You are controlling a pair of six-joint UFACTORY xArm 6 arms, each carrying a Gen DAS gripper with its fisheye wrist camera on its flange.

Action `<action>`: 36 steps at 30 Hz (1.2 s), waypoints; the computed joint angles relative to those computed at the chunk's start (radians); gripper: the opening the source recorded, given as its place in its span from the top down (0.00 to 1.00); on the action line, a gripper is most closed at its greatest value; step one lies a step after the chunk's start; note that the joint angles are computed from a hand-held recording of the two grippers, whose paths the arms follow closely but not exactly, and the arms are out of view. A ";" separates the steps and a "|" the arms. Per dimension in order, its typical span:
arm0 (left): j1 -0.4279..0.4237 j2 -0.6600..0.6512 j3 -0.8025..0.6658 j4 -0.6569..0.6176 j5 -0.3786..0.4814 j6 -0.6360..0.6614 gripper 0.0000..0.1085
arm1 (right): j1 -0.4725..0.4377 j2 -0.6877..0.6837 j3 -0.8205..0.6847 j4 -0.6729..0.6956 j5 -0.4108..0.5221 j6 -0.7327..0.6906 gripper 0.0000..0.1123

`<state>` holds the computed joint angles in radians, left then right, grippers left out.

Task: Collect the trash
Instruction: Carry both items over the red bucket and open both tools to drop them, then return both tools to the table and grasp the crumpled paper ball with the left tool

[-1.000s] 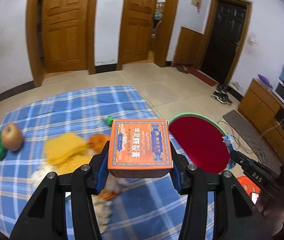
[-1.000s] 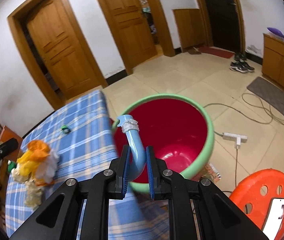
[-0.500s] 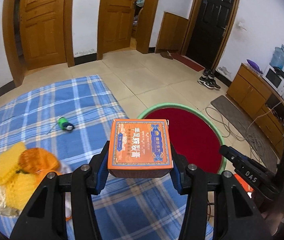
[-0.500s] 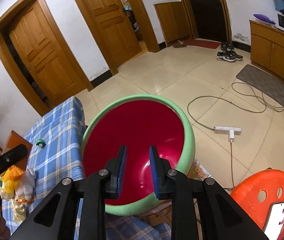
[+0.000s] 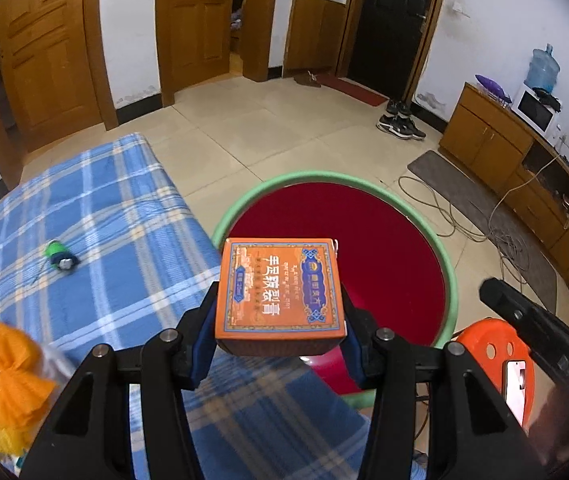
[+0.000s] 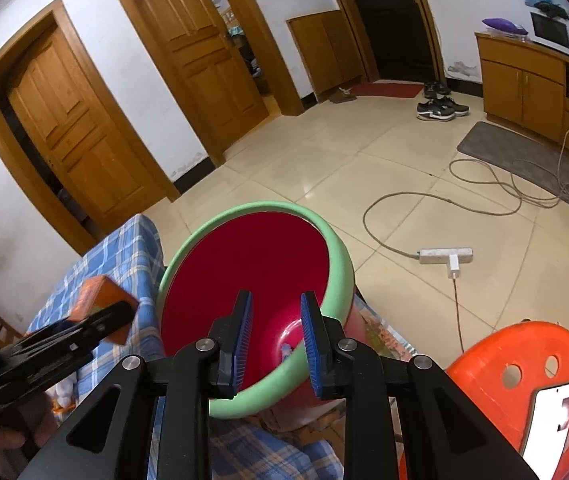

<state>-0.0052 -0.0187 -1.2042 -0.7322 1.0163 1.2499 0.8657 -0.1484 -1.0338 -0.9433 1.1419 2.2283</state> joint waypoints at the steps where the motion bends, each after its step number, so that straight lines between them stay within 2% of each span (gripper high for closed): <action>1: -0.006 -0.001 0.002 0.008 -0.004 -0.007 0.50 | 0.005 -0.002 0.001 0.000 0.004 0.003 0.78; 3: -0.021 -0.008 0.014 0.029 -0.039 -0.027 0.36 | 0.012 -0.007 0.004 -0.003 0.007 0.012 0.77; 6: -0.030 -0.034 0.045 0.039 -0.095 -0.038 0.30 | 0.015 -0.008 0.002 -0.006 0.005 0.017 0.76; 11: 0.001 -0.040 0.036 0.044 -0.069 -0.050 0.30 | 0.027 0.005 -0.019 -0.008 0.012 0.011 0.66; 15: 0.040 -0.053 0.033 0.037 -0.043 -0.041 0.30 | 0.047 0.017 -0.046 -0.015 0.029 0.004 0.63; 18: 0.074 -0.061 0.027 0.034 -0.019 -0.042 0.30 | 0.062 0.027 -0.067 -0.022 0.039 0.003 0.57; 22: 0.129 -0.064 0.006 0.020 0.015 -0.037 0.30 | 0.080 0.047 -0.100 -0.020 0.049 -0.008 0.54; 26: 0.179 -0.069 -0.008 0.004 0.038 -0.025 0.30 | 0.099 0.081 -0.148 -0.019 0.062 -0.023 0.46; 32: 0.243 -0.059 -0.035 -0.009 0.053 -0.008 0.30 | 0.107 0.134 -0.214 -0.002 0.046 -0.058 0.45; 36: 0.282 -0.041 -0.060 -0.018 0.050 0.003 0.30 | 0.117 0.171 -0.261 0.007 0.050 -0.086 0.41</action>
